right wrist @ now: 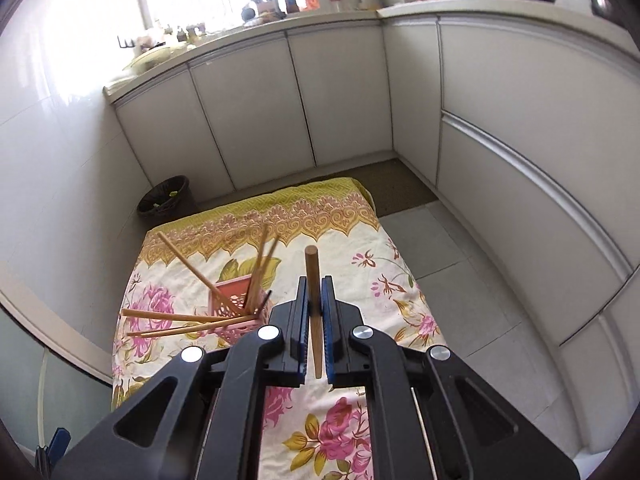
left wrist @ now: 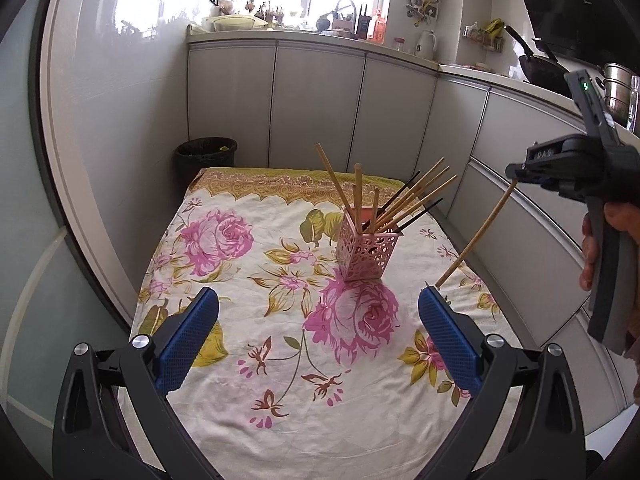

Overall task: Organize utensils
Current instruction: 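Carry the wooden chopstick with the right tool into the pink mesh cup and open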

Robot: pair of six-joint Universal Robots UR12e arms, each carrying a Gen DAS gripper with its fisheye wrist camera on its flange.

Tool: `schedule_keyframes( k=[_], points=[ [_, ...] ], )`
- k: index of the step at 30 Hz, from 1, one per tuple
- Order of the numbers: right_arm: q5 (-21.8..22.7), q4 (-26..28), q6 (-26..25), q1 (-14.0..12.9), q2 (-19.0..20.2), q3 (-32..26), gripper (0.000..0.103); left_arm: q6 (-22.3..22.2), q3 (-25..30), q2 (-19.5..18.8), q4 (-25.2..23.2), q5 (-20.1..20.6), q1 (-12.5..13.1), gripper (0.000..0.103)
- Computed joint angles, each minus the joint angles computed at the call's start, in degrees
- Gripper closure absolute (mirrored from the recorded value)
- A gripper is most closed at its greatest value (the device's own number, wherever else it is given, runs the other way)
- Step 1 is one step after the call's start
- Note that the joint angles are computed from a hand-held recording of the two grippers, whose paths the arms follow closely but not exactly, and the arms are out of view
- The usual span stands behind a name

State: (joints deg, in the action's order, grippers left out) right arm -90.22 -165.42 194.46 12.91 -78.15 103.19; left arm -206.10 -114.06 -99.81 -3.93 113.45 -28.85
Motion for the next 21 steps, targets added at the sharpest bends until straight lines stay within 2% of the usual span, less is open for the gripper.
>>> schedule_keyframes(
  k=[6, 10, 14, 21],
  points=[
    [1.4, 0.6, -3.1, 1.6, -3.7, -1.3, 0.097, -0.8, -0.9, 0.7, 0.5, 0.8, 0.1, 0.007],
    [2.0, -0.8, -4.1, 2.5, -3.8, -3.7, 0.097, -1.3, -1.4, 1.0, 0.9, 0.5, 0.3, 0.007],
    [1.4, -3.1, -4.1, 3.6, -1.7, -6.9, 0.097, -1.5, -1.6, 1.1, 1.4, 0.3, 0.5, 0.007],
    [1.1, -7.3, -3.1, 4.6, 4.9, -11.6, 0.097, -2.8, -1.8, 1.1, 0.3, -0.5, 1.8, 0.007]
  ],
)
